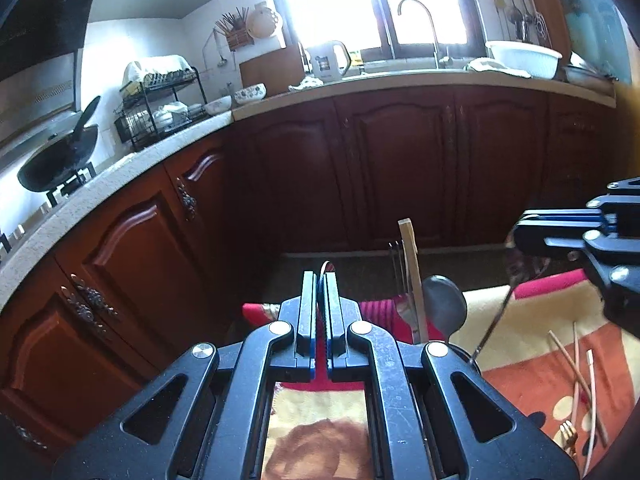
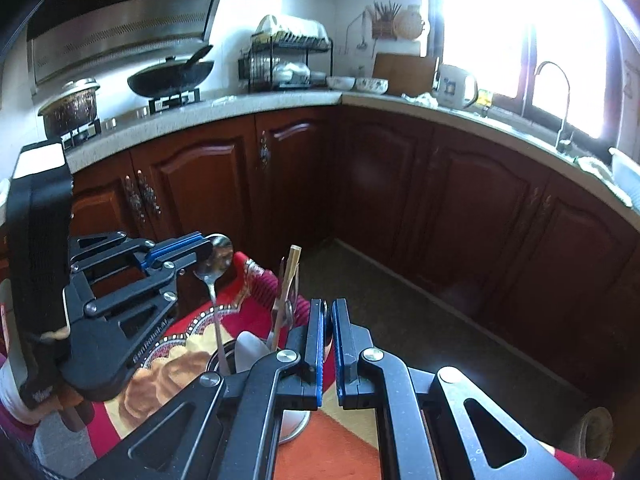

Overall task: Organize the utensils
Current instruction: 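Open both tools and release the spoons in the jar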

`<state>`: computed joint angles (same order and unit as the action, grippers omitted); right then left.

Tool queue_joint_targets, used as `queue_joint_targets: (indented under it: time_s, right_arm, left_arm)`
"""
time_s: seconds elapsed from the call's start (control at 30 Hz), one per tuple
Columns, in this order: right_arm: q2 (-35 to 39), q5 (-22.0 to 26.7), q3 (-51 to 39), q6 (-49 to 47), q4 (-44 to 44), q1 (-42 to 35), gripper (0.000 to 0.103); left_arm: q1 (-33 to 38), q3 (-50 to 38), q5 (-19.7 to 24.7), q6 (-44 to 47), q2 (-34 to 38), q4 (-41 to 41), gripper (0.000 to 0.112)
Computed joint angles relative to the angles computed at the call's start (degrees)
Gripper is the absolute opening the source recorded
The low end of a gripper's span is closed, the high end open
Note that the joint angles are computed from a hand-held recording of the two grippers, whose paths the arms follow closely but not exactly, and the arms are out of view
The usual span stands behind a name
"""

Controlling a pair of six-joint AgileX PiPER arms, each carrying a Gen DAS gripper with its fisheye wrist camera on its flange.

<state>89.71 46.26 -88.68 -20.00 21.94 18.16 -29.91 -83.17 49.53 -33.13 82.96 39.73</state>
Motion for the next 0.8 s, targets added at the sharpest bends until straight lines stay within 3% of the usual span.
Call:
queue_joint_targets:
  time_s: [0.23, 0.43, 0.57, 0.63, 0.7, 0.77, 0.8]
  right_arm:
    - [3.1, -0.7, 0.3, 0.1, 0.9, 1.5, 0.004]
    - [4.6, 2.2, 0.3, -2.6, 8.5, -2.4, 0.005]
    - [4.3, 4.8, 1.5, -5.7, 16.1, -6.3, 0.036]
    - [3.1, 4.9, 3.4, -7.6, 19.1, -7.7, 0.036]
    - [2.0, 4.7, 4.6, -7.6, 19.6, -8.0, 0.036]
    - [1.0, 4.8, 6.0, -7.8, 20.8, -8.9, 0.036]
    - [0.4, 4.9, 6.8, -8.0, 21.6, -9.5, 0.036]
  left_arm:
    - [1.0, 1.4, -0.1, 0.0, 1.3, -3.8, 0.001]
    - [1.6, 1.8, -0.1, -0.8, 1.1, -5.8, 0.001]
    - [2.2, 0.4, 1.4, -0.3, 1.0, -8.4, 0.002]
    - [2.4, -0.1, 2.4, -0.5, 1.0, -9.0, 0.004]
    - [2.8, -0.2, 2.9, -0.2, 0.5, -10.4, 0.012]
    - [3.0, 0.0, 3.0, -0.5, -0.4, -11.4, 0.044]
    - [2.9, 0.6, 2.6, -1.2, -1.2, -11.5, 0.050]
